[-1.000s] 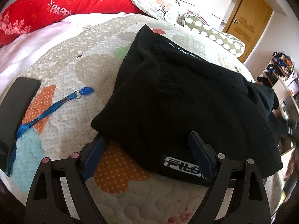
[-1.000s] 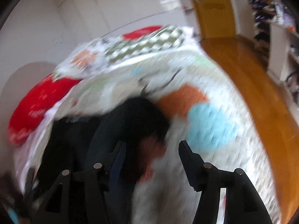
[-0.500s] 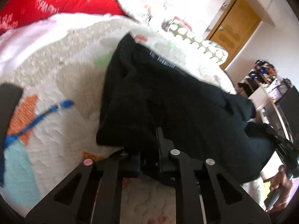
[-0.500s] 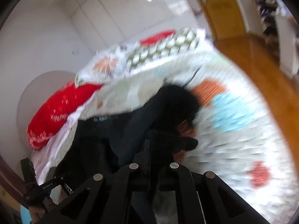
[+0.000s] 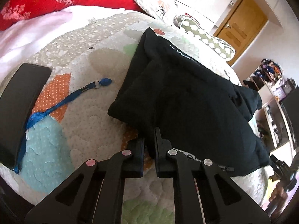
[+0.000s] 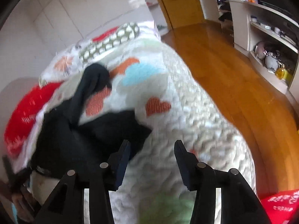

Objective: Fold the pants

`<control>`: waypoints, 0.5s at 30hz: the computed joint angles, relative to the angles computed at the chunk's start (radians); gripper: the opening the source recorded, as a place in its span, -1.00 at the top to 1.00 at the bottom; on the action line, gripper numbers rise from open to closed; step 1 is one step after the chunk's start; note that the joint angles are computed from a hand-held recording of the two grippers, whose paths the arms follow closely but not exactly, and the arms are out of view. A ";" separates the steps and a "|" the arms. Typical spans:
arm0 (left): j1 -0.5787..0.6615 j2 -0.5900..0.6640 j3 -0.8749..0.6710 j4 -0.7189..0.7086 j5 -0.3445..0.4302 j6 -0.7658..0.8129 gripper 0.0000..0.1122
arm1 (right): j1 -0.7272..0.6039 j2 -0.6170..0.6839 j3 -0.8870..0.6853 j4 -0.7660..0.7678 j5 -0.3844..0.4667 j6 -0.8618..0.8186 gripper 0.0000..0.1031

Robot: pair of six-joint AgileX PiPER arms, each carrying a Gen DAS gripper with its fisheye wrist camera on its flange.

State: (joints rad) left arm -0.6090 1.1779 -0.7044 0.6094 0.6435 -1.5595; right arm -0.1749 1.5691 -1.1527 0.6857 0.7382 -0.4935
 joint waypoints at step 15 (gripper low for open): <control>0.044 0.051 -0.014 0.017 -0.077 -0.085 -0.29 | 0.184 0.288 -0.297 -0.099 0.049 -0.084 0.06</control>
State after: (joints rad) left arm -0.5646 1.2288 -0.7187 0.6269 0.5670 -1.6446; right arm 0.0094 1.8569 -1.4493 0.5865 0.7874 -0.5773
